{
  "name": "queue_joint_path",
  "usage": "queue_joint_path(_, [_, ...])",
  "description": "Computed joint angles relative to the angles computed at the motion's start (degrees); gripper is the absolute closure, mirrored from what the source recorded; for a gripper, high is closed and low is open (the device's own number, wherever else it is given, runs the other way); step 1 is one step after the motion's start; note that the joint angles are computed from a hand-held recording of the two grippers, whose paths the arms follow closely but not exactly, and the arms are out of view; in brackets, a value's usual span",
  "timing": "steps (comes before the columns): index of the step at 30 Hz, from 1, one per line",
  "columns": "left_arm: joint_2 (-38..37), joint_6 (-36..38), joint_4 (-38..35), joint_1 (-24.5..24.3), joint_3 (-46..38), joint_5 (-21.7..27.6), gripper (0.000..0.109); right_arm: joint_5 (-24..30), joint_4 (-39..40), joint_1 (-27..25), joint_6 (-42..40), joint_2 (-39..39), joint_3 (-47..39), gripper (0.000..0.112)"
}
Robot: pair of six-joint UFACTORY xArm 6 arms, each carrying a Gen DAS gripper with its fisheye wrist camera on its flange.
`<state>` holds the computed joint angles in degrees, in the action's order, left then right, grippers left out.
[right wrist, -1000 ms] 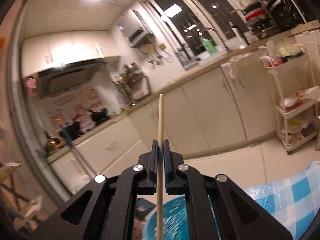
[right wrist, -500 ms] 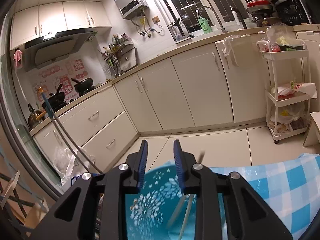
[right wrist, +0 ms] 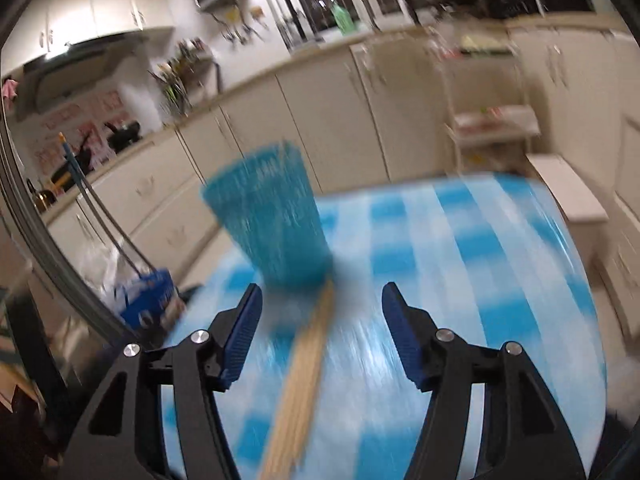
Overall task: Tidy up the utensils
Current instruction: 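Lift the right tool's chopstick over the teal cup and release it inside, then lower the right tool to the chopsticks and grasp one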
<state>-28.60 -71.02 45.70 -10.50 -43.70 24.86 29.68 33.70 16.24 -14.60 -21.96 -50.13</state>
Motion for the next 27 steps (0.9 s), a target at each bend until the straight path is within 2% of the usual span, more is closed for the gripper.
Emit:
queue_joint_path(4, [-2.9, 1.6, -0.3, -3.3, 1.1, 3.6, 0.013, 3.6, -2.6, -1.1, 1.6, -5.0, 4.9, 0.052])
queue_joint_path(6, [-4.1, 1.2, 0.7, -4.8, 1.4, 5.7, 0.013, 4.9, -3.3, -1.4, 2.1, -5.6, 5.2, 0.058])
queue_joint_path(12, [-8.2, 0.3, 1.7, -6.1, 3.6, 7.8, 0.013, 5.6, -4.5, 0.0, 2.1, -4.6, 4.2, 0.07])
queue_joint_path(15, [-9.8, 0.4, 1.1, -5.9, 4.4, 8.5, 0.013, 5.9, -6.6, 1.4, 3.3, -1.0, 1.9, 0.076])
queue_joint_path(18, [-10.5, 0.9, -0.2, -5.2, 5.0, 8.8, 0.013, 5.3, -9.1, 3.0, 4.2, 5.5, -2.4, 0.08])
queue_joint_path(20, [-11.2, 1.0, -0.8, -4.9, 5.5, 9.0, 0.013, 5.7, -10.2, 3.9, 4.5, 11.2, -6.7, 0.087])
queue_joint_path(24, [-11.9, 1.5, -1.4, -4.2, 6.2, 9.0, 0.013, 6.5, -14.4, 5.5, 6.8, 18.9, -13.3, 0.09])
queue_joint_path(27, [-12.1, 2.1, -2.4, -3.2, 6.7, 8.4, 0.013, 8.2, -14.9, 5.6, 6.7, 22.4, -16.4, 0.091])
